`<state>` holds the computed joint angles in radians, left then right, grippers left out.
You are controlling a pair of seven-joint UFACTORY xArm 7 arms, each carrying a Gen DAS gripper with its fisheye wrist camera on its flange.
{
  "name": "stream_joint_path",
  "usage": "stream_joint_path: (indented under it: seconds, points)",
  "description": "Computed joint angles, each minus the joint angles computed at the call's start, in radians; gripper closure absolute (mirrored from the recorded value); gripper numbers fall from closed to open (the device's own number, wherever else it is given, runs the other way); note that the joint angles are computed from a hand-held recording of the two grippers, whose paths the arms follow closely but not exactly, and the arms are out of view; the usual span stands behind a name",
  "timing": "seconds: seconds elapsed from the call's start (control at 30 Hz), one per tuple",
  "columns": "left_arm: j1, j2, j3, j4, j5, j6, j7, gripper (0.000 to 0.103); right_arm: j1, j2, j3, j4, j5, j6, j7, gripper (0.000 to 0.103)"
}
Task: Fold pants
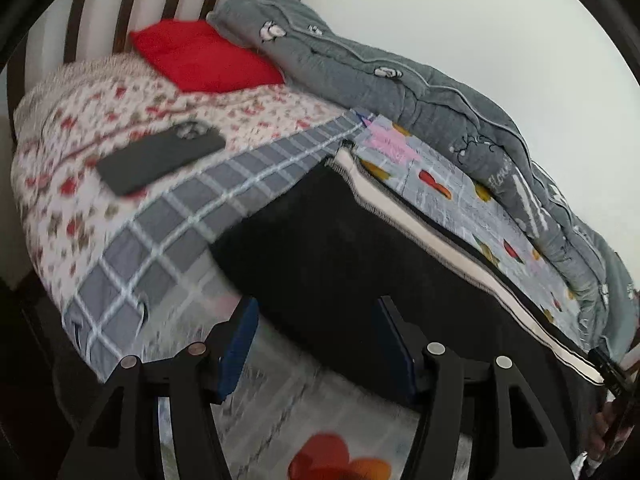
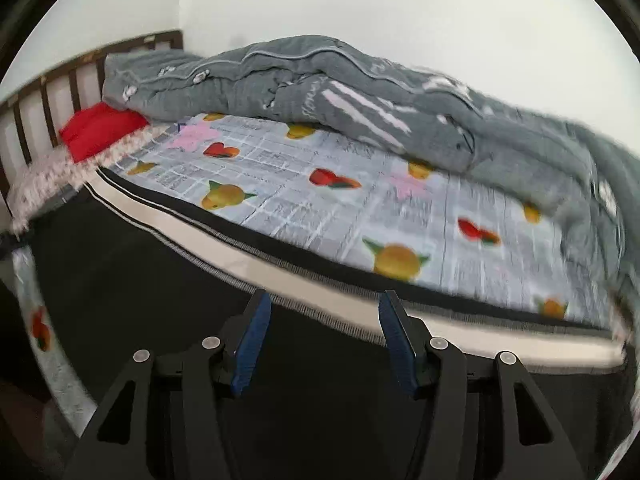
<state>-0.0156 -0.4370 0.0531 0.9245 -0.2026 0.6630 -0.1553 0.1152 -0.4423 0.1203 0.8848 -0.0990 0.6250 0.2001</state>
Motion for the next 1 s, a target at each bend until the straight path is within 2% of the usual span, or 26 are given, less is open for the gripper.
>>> stream_joint_path:
  seconds: [0.1,0.3,0.4,0.5,0.6,0.67,0.7,0.73,0.8,0.9,1.0]
  points:
    - [-0.017,-0.021,0.029,-0.045,-0.045,0.005,0.033,0.045,0.032,-0.068,-0.037,-0.051,0.083,0.052,-0.016,0.047]
    - [-0.064,0.006,0.093,-0.081,-0.218,-0.063,0.115,0.047,0.0,-0.194,-0.016,-0.152,0.08,0.106,0.044,0.048]
    - [-0.081,0.041,0.113,-0.068,-0.3,-0.107,0.154,0.047,0.007,-0.25,-0.03,-0.2,0.106,0.138,0.057,0.048]
    - [-0.084,0.093,0.127,-0.03,-0.371,-0.122,0.189,0.047,-0.012,-0.296,-0.011,-0.232,0.087,0.177,0.087,0.048]
    - [-0.069,0.135,0.118,-0.002,-0.421,-0.147,0.201,0.051,-0.016,-0.318,-0.019,-0.248,0.089,0.204,0.1,0.048]
    - [-0.052,0.153,0.102,0.012,-0.424,-0.156,0.184,0.056,-0.023,-0.327,-0.019,-0.253,0.086,0.217,0.109,0.048]
    - [-0.038,0.162,0.085,0.019,-0.407,-0.164,0.157,0.062,-0.029,-0.331,-0.018,-0.255,0.081,0.221,0.115,0.048]
    - [-0.024,0.168,0.071,0.025,-0.38,-0.165,0.132,0.068,-0.033,-0.334,-0.016,-0.255,0.077,0.225,0.122,0.048]
    - [-0.011,0.177,0.054,0.039,-0.34,-0.167,0.111,0.071,-0.045,-0.342,-0.015,-0.256,0.066,0.232,0.133,0.048]
    - [0.018,0.17,0.012,0.045,-0.229,-0.193,0.04,0.087,-0.057,-0.358,-0.02,-0.261,0.05,0.236,0.134,0.048]
    - [0.011,0.152,-0.001,0.057,-0.172,-0.21,0.027,0.09,-0.072,-0.381,-0.02,-0.269,0.029,0.243,0.131,0.048]
